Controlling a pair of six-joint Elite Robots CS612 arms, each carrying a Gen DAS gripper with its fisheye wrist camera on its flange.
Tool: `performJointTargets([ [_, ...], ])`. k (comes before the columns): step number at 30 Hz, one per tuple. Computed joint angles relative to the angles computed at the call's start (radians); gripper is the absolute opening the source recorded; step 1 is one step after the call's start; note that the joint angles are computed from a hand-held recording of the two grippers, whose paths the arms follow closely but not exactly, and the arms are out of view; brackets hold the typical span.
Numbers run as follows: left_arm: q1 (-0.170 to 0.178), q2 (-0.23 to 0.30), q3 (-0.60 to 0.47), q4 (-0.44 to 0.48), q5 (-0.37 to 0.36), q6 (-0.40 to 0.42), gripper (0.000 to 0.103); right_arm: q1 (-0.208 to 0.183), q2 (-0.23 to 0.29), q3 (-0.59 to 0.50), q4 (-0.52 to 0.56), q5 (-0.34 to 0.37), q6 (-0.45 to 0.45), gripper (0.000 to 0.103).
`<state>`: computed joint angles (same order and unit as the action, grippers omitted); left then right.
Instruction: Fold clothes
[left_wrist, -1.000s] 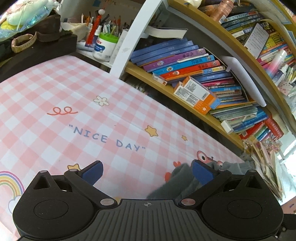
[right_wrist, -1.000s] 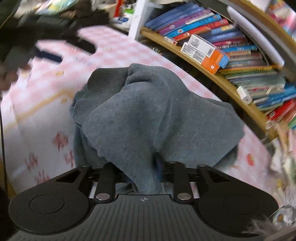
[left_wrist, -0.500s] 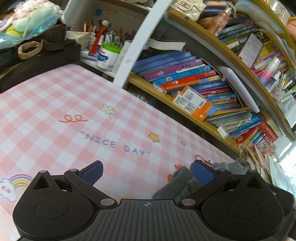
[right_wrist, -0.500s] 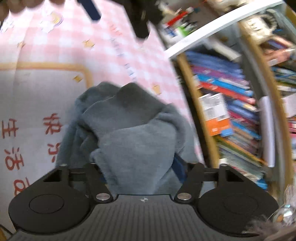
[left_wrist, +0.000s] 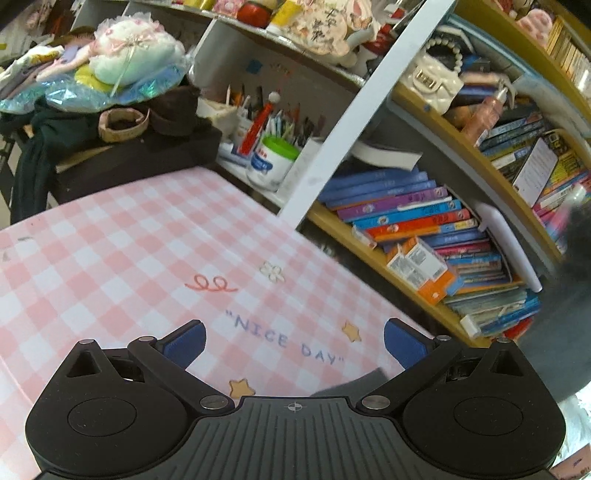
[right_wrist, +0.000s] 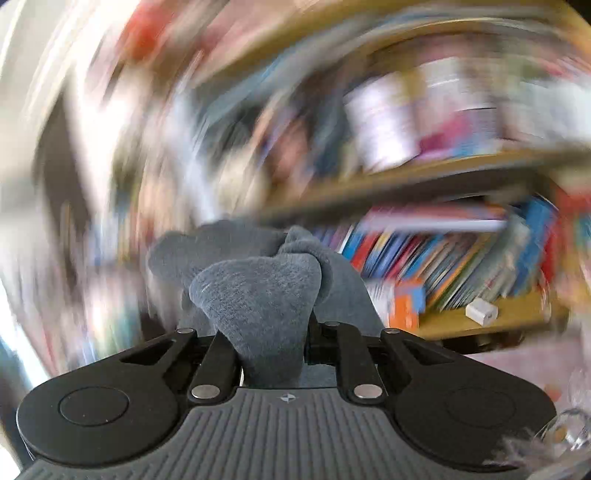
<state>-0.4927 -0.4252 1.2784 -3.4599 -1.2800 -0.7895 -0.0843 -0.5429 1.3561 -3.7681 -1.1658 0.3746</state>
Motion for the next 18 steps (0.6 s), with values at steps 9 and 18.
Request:
performJointTargets([
  [9,0.011,0.015,-0.037,0.064,-0.09,0.024,0.103,-0.023,-0.062,0.192,0.444,-0.453,0.355,0.014],
  [18,0.014,0.038,-0.108,0.207,-0.268,0.177,0.097,-0.045,-0.064,0.286,0.393,-0.406,0.5,0.013],
])
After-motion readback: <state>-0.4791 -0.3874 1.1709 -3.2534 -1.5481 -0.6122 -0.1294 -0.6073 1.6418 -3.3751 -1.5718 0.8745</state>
